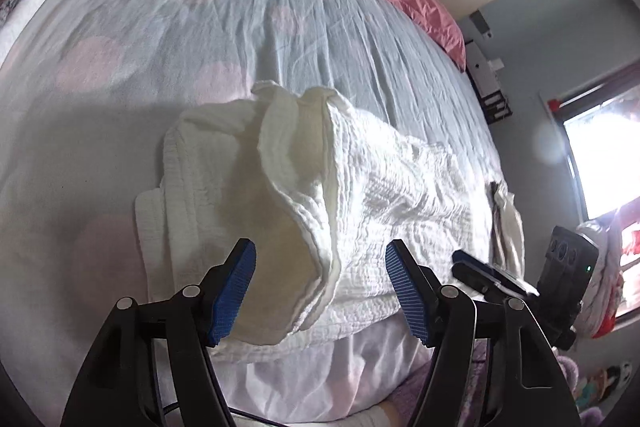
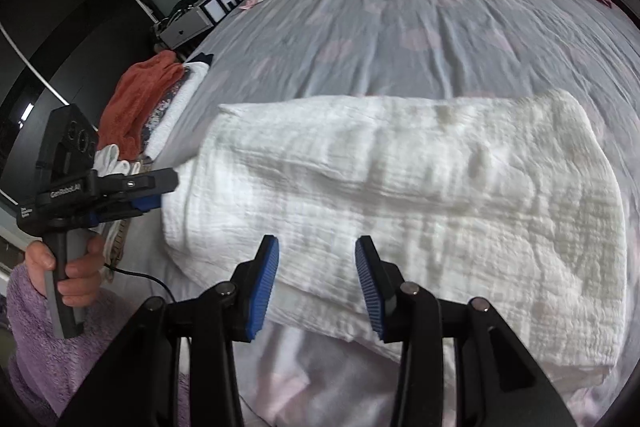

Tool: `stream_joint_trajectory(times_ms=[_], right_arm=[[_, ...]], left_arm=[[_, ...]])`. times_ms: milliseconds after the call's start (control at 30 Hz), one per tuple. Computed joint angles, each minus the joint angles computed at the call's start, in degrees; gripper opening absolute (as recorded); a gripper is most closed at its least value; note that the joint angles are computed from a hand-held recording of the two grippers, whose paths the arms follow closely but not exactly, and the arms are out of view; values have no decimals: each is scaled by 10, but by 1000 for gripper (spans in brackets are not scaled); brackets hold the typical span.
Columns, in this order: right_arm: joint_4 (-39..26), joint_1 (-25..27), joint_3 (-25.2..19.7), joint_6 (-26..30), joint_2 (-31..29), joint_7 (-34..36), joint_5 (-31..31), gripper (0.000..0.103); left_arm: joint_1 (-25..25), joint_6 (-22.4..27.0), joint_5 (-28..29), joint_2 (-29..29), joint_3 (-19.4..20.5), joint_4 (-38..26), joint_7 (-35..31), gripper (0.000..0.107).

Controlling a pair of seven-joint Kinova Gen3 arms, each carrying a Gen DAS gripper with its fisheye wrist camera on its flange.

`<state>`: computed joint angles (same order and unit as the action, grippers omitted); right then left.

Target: Fold clothes

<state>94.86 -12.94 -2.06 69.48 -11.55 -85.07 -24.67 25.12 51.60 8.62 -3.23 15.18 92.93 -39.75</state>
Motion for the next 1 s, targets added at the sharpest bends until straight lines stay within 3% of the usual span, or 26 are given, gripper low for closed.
stream_joint_trajectory(times_ms=[100, 133, 233, 300, 367, 467, 533, 633, 833, 1000], right_arm=[[24, 38, 39, -2, -27, -7, 19, 39], [33, 51, 52, -8, -36, -11, 20, 39], [61, 91, 90, -28, -57, -24, 12, 39], [76, 103, 126, -26, -54, -33, -19, 39], [78, 119, 127, -23, -46, -48, -25, 39], [79, 127, 107, -33, -51, -65, -9, 39], [83, 126, 104, -38, -59, -62, -5, 39], [86, 125, 106, -38, -67, -63, -1, 39], [84, 130, 104, -24, -60, -89, 15, 39], [80, 126, 94, -12, -55, -92, 26, 39]], left_arm=[[18, 68, -44, 49, 16, -53, 14, 64], [26, 88, -54, 63, 16, -67, 17, 51], [46, 133, -67, 95, 8, -98, 16, 27], [57, 134, -77, 93, 3, -99, 15, 17], [54, 100, -57, 67, -4, -78, -2, 9], [30, 37, 13, 9, -19, -36, -49, 8], [5, 32, 50, -12, -21, -28, -64, 8], [-18, 88, 40, -2, -10, -44, -18, 8], [5, 227, -45, 105, 3, -89, 85, 6], [22, 236, -45, 106, -18, -102, 94, 8]])
